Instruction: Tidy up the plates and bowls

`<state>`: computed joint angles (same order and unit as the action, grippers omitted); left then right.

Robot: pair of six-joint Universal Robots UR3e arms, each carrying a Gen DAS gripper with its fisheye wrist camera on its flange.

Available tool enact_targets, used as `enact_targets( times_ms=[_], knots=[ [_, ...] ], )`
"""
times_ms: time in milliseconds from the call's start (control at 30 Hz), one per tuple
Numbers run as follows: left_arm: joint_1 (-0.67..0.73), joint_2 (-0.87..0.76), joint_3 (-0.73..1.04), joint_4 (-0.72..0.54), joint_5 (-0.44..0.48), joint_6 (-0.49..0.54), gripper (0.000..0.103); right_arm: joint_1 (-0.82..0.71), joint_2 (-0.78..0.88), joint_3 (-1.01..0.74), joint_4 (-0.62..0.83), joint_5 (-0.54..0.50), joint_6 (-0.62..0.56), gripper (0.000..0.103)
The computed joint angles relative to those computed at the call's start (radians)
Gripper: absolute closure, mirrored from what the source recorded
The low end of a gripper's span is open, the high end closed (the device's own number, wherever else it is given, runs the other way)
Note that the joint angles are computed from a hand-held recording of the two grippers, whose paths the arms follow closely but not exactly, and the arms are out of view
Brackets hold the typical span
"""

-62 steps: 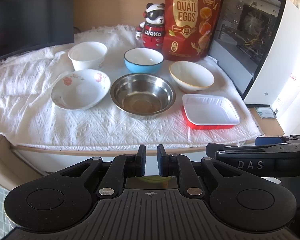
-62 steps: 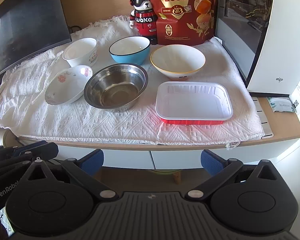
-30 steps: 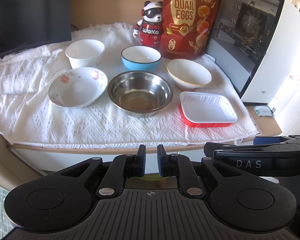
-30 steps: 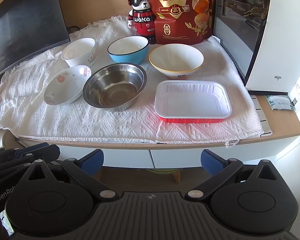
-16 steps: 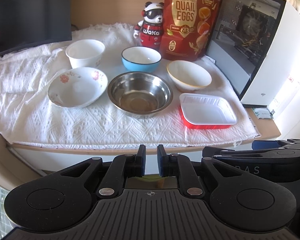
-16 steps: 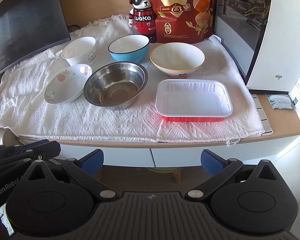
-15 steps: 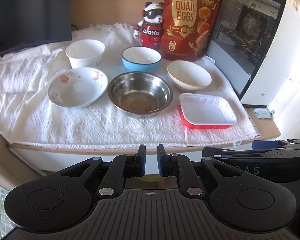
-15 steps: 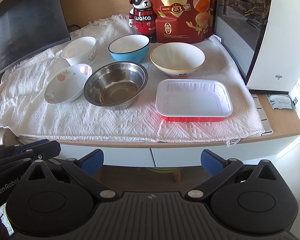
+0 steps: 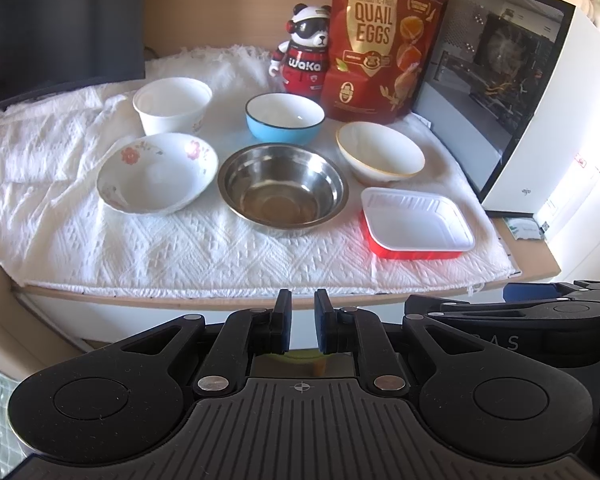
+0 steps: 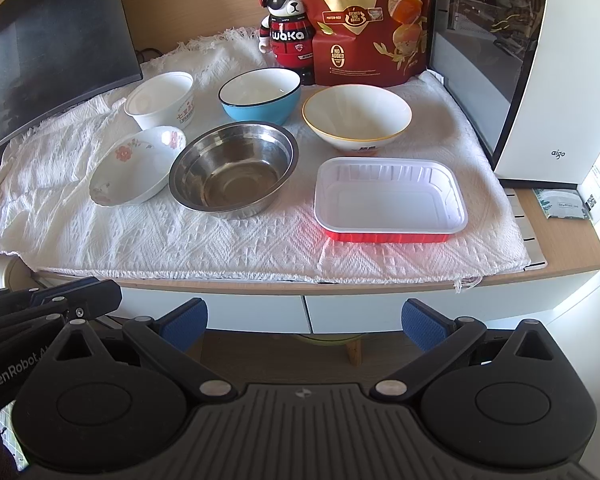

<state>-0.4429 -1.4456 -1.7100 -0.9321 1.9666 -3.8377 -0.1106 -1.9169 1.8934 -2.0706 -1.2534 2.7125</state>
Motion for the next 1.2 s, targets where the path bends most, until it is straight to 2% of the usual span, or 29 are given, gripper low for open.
enact_targets(
  times_ms=[233, 333, 433, 533, 633, 767, 800, 900, 933, 967, 1100, 1200],
  knots=[
    [0.071, 0.058, -0.061, 0.027, -0.053, 0.037, 0.089, 0.028, 0.009, 0.007, -0.034, -0.012, 0.025, 0.0],
    [0.145, 0.112, -0.123, 0.062, -0.113, 0.065, 0.089, 0.046, 0.012, 0.038, -0.13, -0.006, 0.044, 0.0],
    [0.275, 0.178, -0.204, 0.088, -0.247, 0.117, 0.089, 0.08, 0.037, 0.091, -0.305, -0.023, 0.088, 0.0],
    [0.461, 0.281, -0.318, 0.112, -0.459, 0.21, 0.089, 0.131, 0.104, 0.094, -0.44, -0.078, 0.142, 0.0],
    [0.57, 0.338, -0.379, 0.112, -0.556, 0.308, 0.089, 0.194, 0.176, 0.072, -0.526, -0.177, 0.207, 0.0],
    [0.617, 0.291, -0.391, 0.18, -0.587, 0.415, 0.089, 0.229, 0.235, 0.044, -0.557, -0.27, 0.284, 0.0],
    [0.639, 0.274, -0.394, 0.203, -0.627, 0.43, 0.089, 0.227, 0.247, 0.036, -0.551, -0.282, 0.293, 0.0],
    [0.733, 0.235, -0.434, 0.308, -0.84, 0.483, 0.089, 0.203, 0.282, -0.001, -0.509, -0.307, 0.304, 0.0],
    [0.735, 0.195, -0.426, 0.347, -0.874, 0.495, 0.089, 0.192, 0.298, -0.018, -0.5, -0.314, 0.299, 0.0],
    [0.712, 0.138, -0.394, 0.378, -0.866, 0.497, 0.089, 0.182, 0.318, -0.031, -0.502, -0.323, 0.29, 0.0],
    [0.557, -0.156, -0.126, 0.405, -0.716, 0.522, 0.088, 0.117, 0.396, -0.074, -0.54, -0.296, 0.206, 0.0],
    [0.499, -0.367, 0.148, 0.328, -0.725, 0.648, 0.088, 0.079, 0.465, -0.119, -0.559, -0.305, 0.132, 0.0]
  ],
)
